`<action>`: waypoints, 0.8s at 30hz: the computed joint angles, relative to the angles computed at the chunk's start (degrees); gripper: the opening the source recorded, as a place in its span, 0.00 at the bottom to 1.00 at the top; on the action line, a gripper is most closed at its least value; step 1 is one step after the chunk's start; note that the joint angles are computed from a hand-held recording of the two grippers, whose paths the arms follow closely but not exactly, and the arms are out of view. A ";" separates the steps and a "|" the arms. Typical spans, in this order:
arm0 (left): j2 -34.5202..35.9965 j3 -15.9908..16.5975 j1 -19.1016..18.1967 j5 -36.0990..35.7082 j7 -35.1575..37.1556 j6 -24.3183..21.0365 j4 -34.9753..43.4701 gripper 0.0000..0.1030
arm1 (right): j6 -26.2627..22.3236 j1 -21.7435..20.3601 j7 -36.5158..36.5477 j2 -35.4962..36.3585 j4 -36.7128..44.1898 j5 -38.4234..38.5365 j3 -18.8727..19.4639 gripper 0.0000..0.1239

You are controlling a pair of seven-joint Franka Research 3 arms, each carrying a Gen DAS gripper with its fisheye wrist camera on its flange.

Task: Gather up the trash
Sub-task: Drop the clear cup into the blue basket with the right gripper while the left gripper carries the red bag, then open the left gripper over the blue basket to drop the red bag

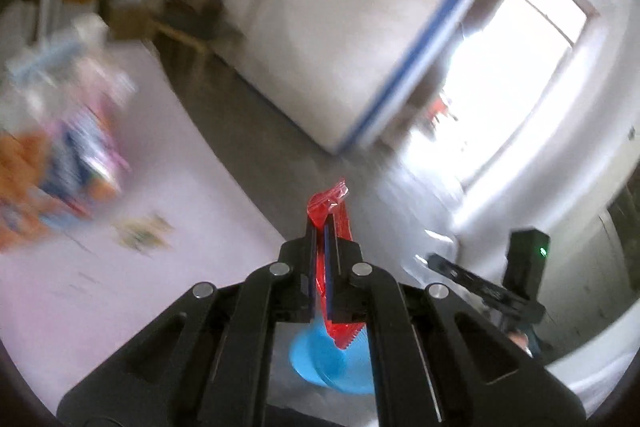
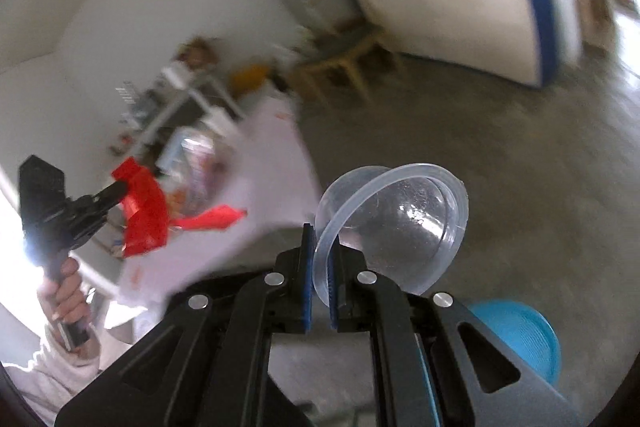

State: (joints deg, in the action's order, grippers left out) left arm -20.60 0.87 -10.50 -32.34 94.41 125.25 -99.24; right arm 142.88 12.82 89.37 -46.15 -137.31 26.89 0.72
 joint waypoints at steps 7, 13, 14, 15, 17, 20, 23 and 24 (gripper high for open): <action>6.74 -5.39 -3.76 -2.15 -0.08 -9.20 -5.11 0.01 | -7.57 -8.95 7.84 0.00 -12.50 -9.14 4.03 0.05; 14.47 -9.40 -3.53 0.66 -1.16 -12.41 -1.75 0.01 | -6.34 -10.98 10.95 16.46 -16.29 -14.35 5.48 0.09; 15.61 -9.87 -3.34 1.22 -1.15 -12.64 -0.85 0.01 | -6.41 -9.74 11.83 18.42 -16.33 -14.84 3.90 0.11; 16.86 -10.48 -3.27 2.10 -1.00 -12.94 0.17 0.01 | -5.80 -9.28 11.07 18.64 -17.68 -14.28 2.54 0.15; 17.40 -11.90 -3.60 3.72 -1.61 -13.08 0.68 0.01 | -6.07 -9.24 11.69 20.60 -17.85 -14.39 1.71 0.40; 20.99 -13.22 -4.01 5.31 -2.36 -15.22 4.11 0.01 | -5.16 -9.30 13.50 19.94 -18.53 -15.20 1.61 0.44; 24.43 -14.54 -4.35 7.04 -2.94 -16.64 6.44 0.01 | -5.64 -11.01 12.16 15.79 -20.60 -15.64 -0.70 0.45; 25.44 -14.96 -4.45 7.36 -2.94 -16.97 7.09 0.02 | -5.76 -11.92 11.58 13.77 -21.33 -15.59 -1.56 0.45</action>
State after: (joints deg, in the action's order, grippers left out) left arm 4.83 -14.09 -14.95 -24.97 91.47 108.28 -92.15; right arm 137.12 0.90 100.95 -32.38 -158.63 11.29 -0.84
